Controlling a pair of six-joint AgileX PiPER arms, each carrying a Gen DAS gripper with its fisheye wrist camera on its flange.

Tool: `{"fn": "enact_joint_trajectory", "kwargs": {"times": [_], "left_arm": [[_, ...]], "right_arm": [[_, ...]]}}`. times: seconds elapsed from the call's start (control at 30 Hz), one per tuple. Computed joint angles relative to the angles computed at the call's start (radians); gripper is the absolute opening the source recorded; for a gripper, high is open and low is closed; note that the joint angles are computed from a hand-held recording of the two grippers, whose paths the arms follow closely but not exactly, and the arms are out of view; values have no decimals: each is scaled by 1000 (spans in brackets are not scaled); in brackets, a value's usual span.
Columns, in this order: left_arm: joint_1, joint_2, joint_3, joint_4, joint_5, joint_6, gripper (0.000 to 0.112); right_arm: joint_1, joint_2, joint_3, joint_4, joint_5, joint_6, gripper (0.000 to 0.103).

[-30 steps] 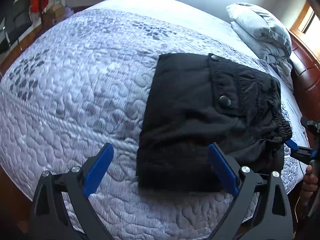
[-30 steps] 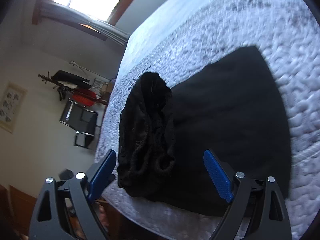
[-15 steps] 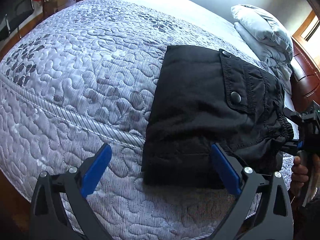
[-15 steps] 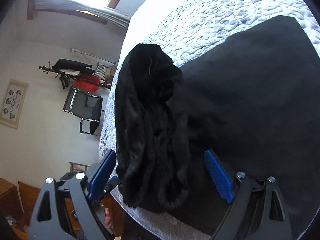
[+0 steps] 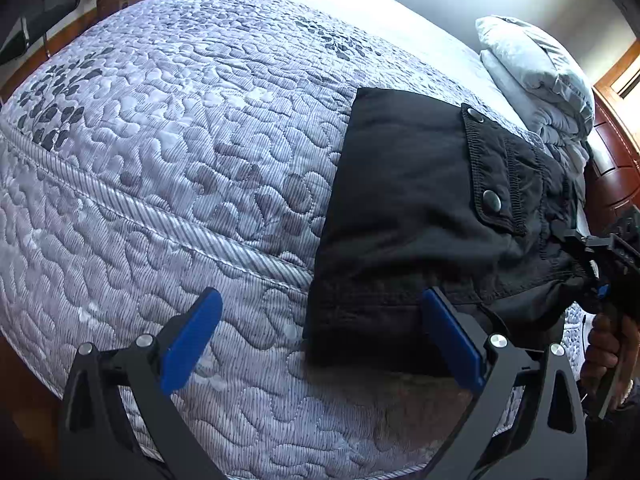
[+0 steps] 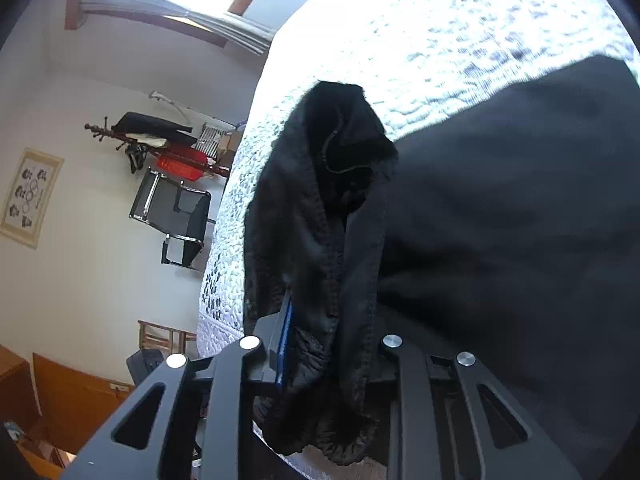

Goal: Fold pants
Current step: 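Grasp the loose leg end with the right tool and lift it, then lay the leg end over the stack and open the right tool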

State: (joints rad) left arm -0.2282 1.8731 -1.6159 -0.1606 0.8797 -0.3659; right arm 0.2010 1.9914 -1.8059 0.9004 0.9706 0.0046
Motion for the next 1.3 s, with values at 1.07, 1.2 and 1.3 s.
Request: {"fn": "enact_joint_trajectory", "kwargs": {"times": [1.07, 1.2, 1.3], "left_arm": [[-85, 0, -110, -4, 62, -16, 100], [-101, 12, -139, 9, 76, -15, 100], [-108, 22, -160, 13, 88, -14, 100]], "right_arm": [[-286, -261, 121, 130, 144, -137, 19], [-315, -261, 186, 137, 126, -158, 20], [-331, -249, 239, 112, 109, -159, 20]]}}
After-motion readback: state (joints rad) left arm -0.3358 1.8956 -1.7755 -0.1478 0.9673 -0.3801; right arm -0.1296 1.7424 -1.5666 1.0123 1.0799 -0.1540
